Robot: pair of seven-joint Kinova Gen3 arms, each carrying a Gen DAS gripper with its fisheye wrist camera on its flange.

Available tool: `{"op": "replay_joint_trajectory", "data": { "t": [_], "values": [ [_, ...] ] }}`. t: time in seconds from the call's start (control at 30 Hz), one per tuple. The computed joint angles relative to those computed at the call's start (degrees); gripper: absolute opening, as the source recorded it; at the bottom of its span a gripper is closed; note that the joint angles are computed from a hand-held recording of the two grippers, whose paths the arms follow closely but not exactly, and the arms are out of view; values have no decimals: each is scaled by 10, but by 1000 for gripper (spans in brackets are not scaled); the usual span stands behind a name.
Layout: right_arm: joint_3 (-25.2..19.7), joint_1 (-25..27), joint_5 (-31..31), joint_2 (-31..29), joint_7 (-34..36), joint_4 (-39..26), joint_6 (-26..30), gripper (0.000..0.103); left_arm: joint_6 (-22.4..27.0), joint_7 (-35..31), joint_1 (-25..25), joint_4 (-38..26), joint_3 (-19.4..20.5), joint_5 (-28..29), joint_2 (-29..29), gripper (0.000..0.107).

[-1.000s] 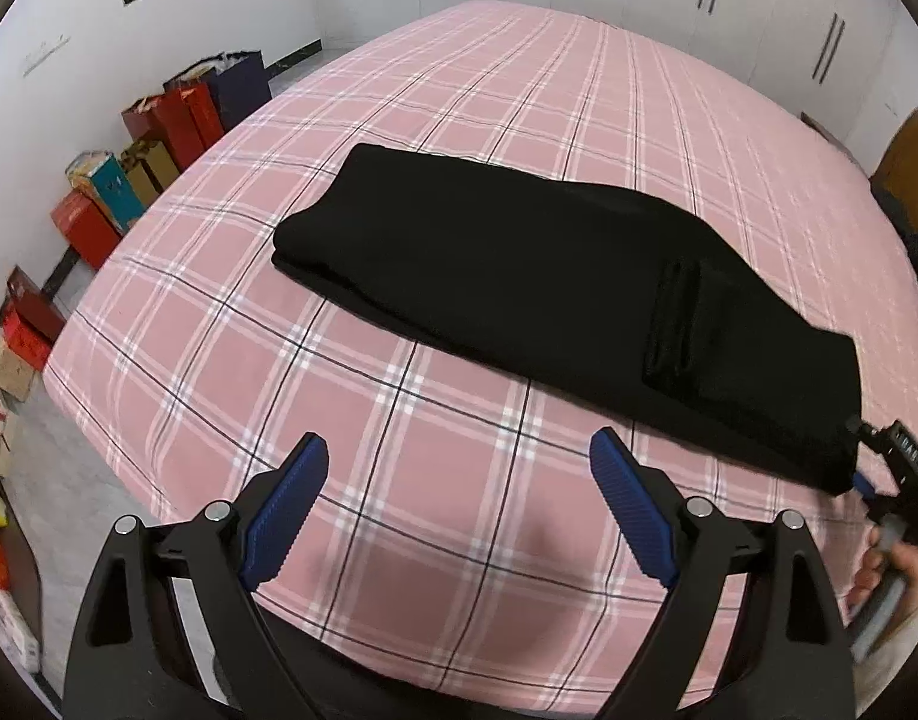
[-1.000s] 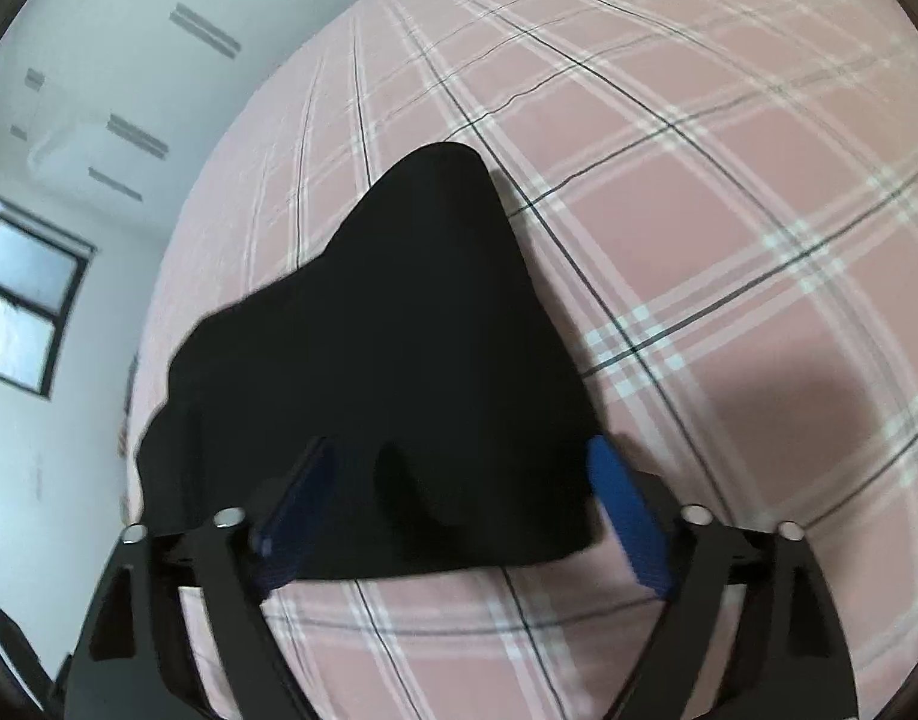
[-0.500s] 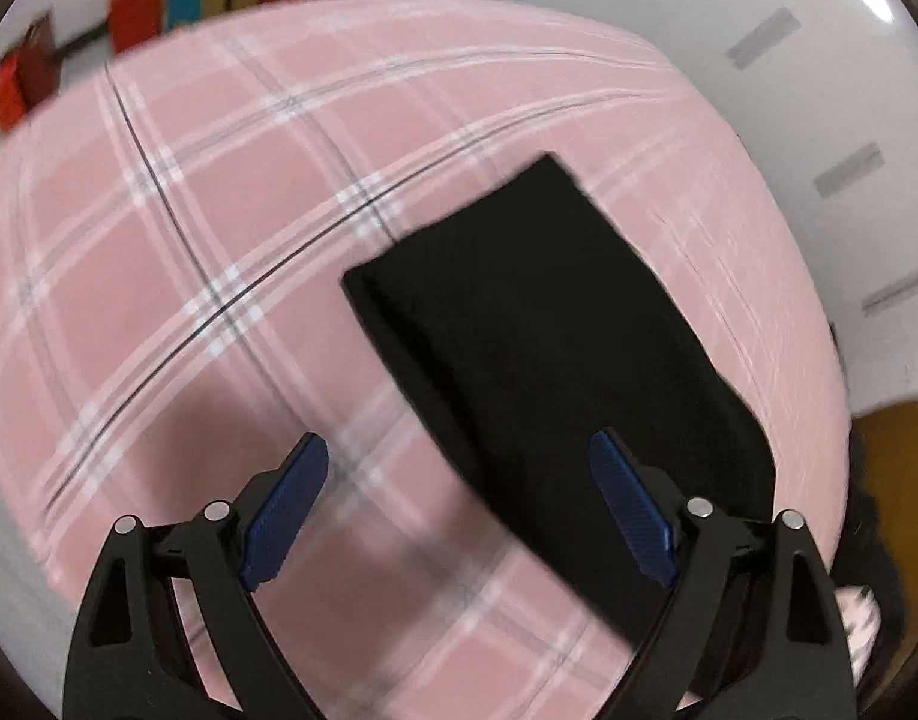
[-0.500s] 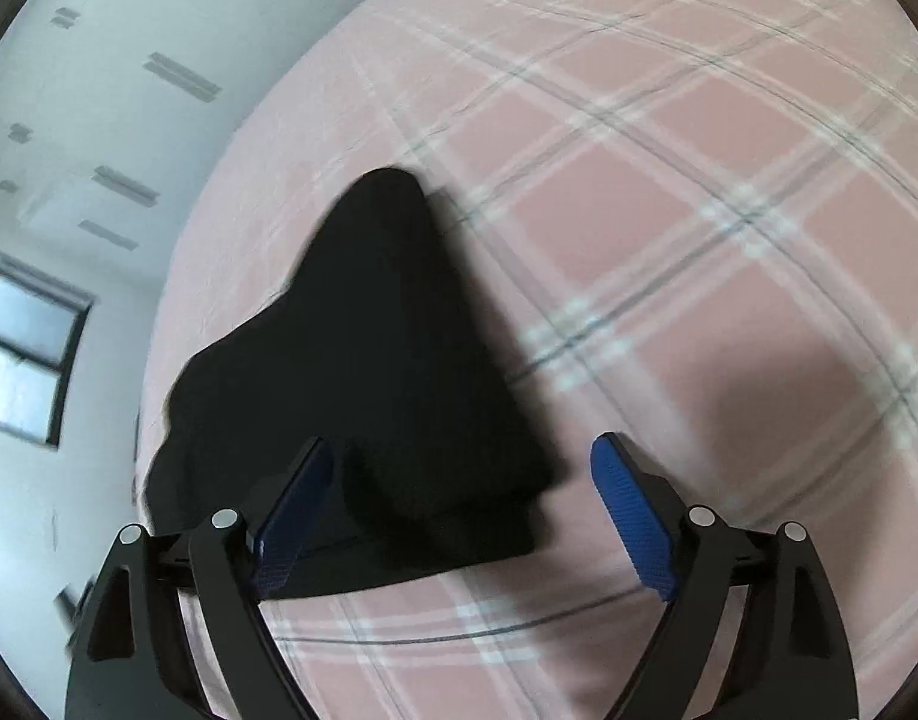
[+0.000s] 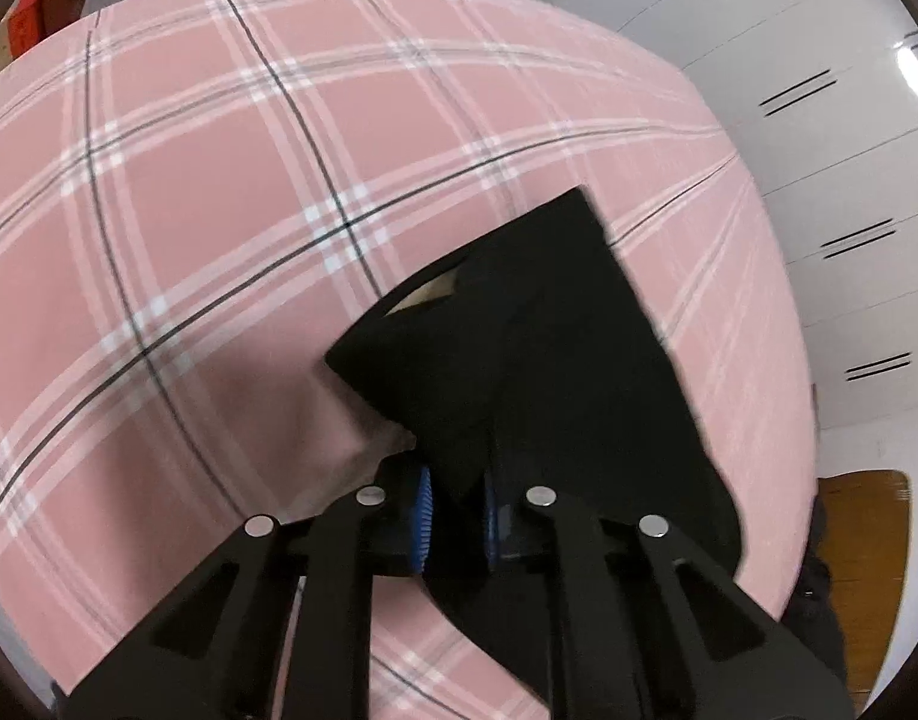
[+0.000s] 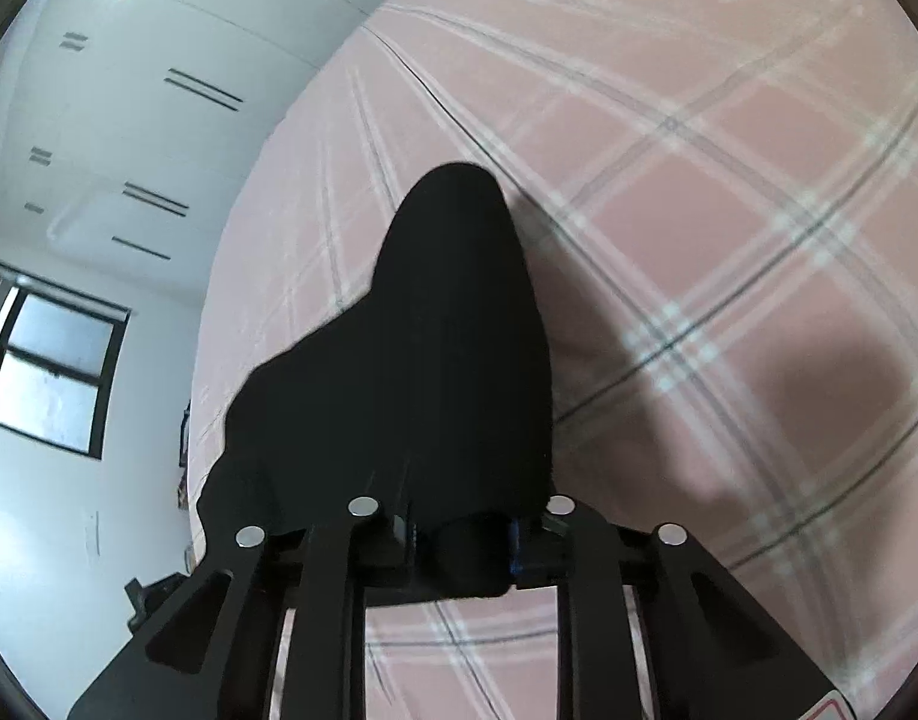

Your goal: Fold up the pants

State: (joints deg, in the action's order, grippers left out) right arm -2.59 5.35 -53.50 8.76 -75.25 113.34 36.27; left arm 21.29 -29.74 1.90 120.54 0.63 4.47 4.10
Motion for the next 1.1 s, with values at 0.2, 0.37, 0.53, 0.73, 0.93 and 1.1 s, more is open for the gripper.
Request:
{"op": "replay_joint_trajectory", "data": {
  "t": [0.2,0.37,0.53,0.73,0.93,1.1],
  "values": [
    [-46,130,86,-61,-3,-7,95,15,40,-39,86,14,-51,52,-82,11],
    [-48,262,156,-77,45,16,183,17,48,71,93,60,61,16,-117,11],
    [-175,359,272,-120,-10,49,131,31,97,187,52,54,194,-76,-102,13],
    [-320,305,401,-263,-127,62,42,62,189,285,62,-16,248,-194,-82,17],
    [-347,311,499,-277,-182,63,18,70,194,259,132,-11,163,-178,-83,17],
    [-255,209,420,-233,-107,27,71,70,154,247,144,25,137,-165,-86,18]
  ]
}}
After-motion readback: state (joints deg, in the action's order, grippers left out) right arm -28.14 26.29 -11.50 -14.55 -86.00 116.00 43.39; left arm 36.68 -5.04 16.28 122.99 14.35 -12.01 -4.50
